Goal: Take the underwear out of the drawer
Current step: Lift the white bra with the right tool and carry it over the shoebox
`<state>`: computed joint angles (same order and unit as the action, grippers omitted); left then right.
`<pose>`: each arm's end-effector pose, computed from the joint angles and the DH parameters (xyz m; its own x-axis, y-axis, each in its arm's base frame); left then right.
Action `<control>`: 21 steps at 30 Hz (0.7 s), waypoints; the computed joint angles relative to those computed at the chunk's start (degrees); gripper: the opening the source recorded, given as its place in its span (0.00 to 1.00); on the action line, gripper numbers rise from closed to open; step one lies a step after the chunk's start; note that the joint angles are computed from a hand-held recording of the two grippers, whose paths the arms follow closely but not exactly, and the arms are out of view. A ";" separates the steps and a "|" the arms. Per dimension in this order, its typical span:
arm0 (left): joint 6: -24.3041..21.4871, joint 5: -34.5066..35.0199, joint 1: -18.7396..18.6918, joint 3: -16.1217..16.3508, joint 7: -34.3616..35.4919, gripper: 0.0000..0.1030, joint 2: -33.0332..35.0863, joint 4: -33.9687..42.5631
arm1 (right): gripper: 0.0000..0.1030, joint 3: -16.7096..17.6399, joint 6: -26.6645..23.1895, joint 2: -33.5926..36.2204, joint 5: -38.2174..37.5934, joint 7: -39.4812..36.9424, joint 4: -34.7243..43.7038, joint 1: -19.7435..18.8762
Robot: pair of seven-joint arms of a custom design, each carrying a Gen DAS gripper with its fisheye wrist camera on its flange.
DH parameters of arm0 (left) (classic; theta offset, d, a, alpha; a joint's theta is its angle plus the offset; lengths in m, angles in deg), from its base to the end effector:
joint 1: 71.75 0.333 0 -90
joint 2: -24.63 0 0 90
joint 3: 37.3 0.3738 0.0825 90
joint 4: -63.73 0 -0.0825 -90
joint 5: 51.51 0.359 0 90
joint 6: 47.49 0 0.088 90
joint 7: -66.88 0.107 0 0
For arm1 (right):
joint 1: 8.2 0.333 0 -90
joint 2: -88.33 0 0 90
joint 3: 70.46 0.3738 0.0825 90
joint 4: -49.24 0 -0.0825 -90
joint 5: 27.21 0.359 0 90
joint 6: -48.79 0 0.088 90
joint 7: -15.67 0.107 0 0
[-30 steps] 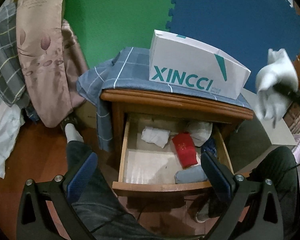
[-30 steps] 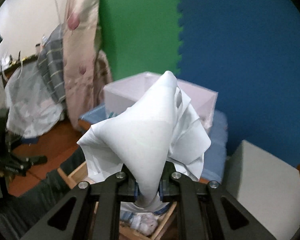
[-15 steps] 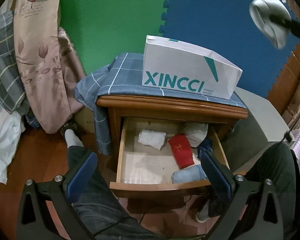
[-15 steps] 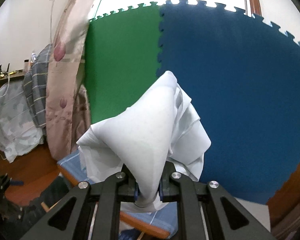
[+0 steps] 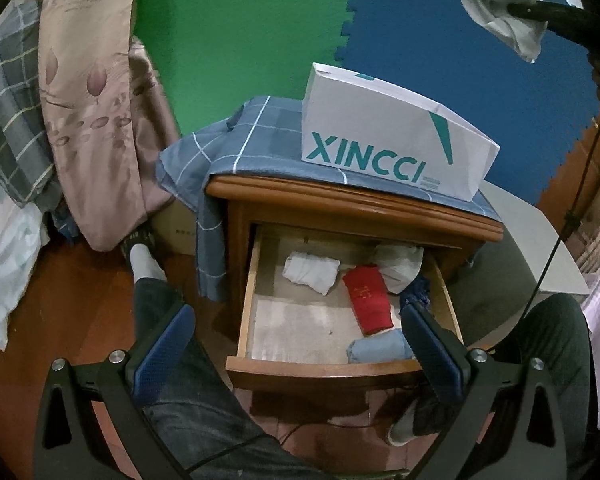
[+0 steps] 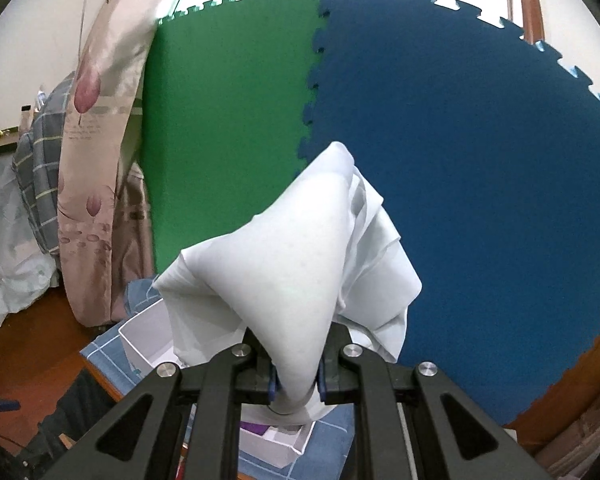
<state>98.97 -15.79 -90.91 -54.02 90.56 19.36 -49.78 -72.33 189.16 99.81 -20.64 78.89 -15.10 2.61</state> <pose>0.4366 -0.3354 0.6442 0.0336 -0.9822 0.1847 -0.6876 -0.1568 -0.7089 0.6093 0.0999 0.8844 0.3608 -0.8791 0.3116 -0.3090 -0.4279 -0.8493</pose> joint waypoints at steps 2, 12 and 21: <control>0.40 -0.05 0.25 0.22 -0.51 0.99 -0.36 -0.66 | 0.12 -0.26 -0.79 1.53 -1.50 1.37 1.91 0.72; 2.43 -2.44 1.38 1.08 -1.77 0.99 -1.78 -3.87 | 0.13 -1.49 -3.36 6.12 -6.52 5.26 6.70 3.35; 3.57 -3.60 2.44 1.57 -3.12 0.99 -3.02 -6.09 | 0.13 -2.49 -5.01 9.24 -8.99 7.33 9.60 4.82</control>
